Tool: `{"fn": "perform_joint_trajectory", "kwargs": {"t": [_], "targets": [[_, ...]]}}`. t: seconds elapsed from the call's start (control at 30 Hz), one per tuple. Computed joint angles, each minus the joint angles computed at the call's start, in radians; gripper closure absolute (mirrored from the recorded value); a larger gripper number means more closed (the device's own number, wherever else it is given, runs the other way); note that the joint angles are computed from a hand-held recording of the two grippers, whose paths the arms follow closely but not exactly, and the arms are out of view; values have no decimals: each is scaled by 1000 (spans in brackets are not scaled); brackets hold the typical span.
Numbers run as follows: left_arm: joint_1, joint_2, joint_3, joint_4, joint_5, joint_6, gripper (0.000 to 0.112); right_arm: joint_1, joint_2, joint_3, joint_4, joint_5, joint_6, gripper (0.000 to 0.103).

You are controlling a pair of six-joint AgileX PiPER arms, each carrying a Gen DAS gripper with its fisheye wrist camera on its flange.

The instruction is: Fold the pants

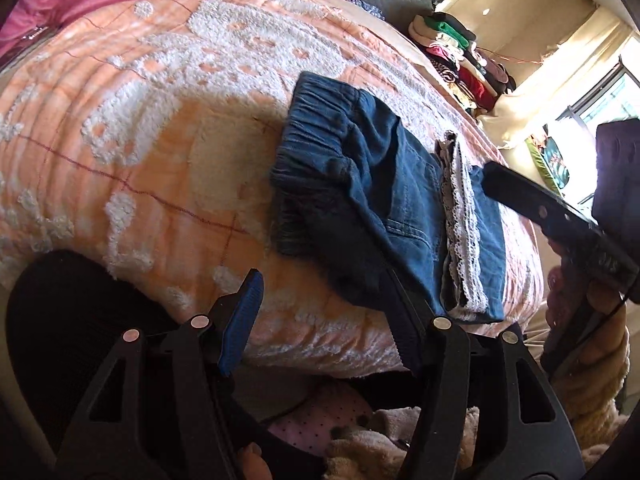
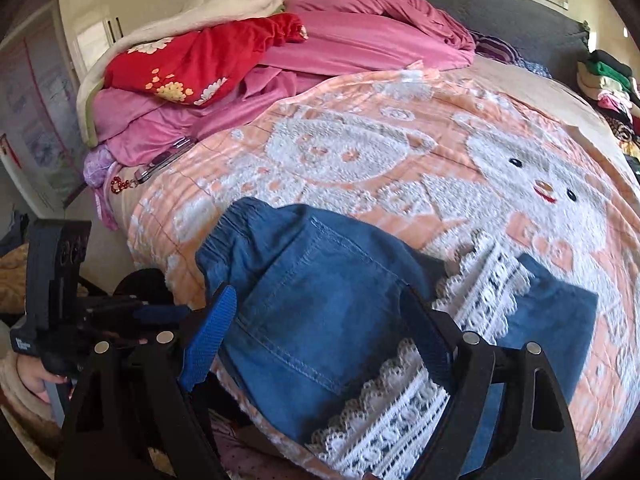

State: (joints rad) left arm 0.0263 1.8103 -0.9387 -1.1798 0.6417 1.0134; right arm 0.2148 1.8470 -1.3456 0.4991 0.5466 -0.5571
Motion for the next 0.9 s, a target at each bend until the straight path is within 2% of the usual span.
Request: {"fn": "perform_joint_trajectory", "kwargs": {"t": [0.1, 0.23, 0.6, 0.9], "targets": [[7, 26, -5, -49, 48, 24, 60, 21, 60, -97, -56, 43, 29, 20], [-3, 56, -26, -67, 74, 20, 60, 40, 135, -215, -90, 108, 34, 20], [-30, 137, -89, -141, 83, 7, 56, 76, 379, -614, -154, 354, 57, 20], [-30, 148, -79, -202, 94, 23, 56, 109, 582, -963, -173, 555, 64, 20]]}}
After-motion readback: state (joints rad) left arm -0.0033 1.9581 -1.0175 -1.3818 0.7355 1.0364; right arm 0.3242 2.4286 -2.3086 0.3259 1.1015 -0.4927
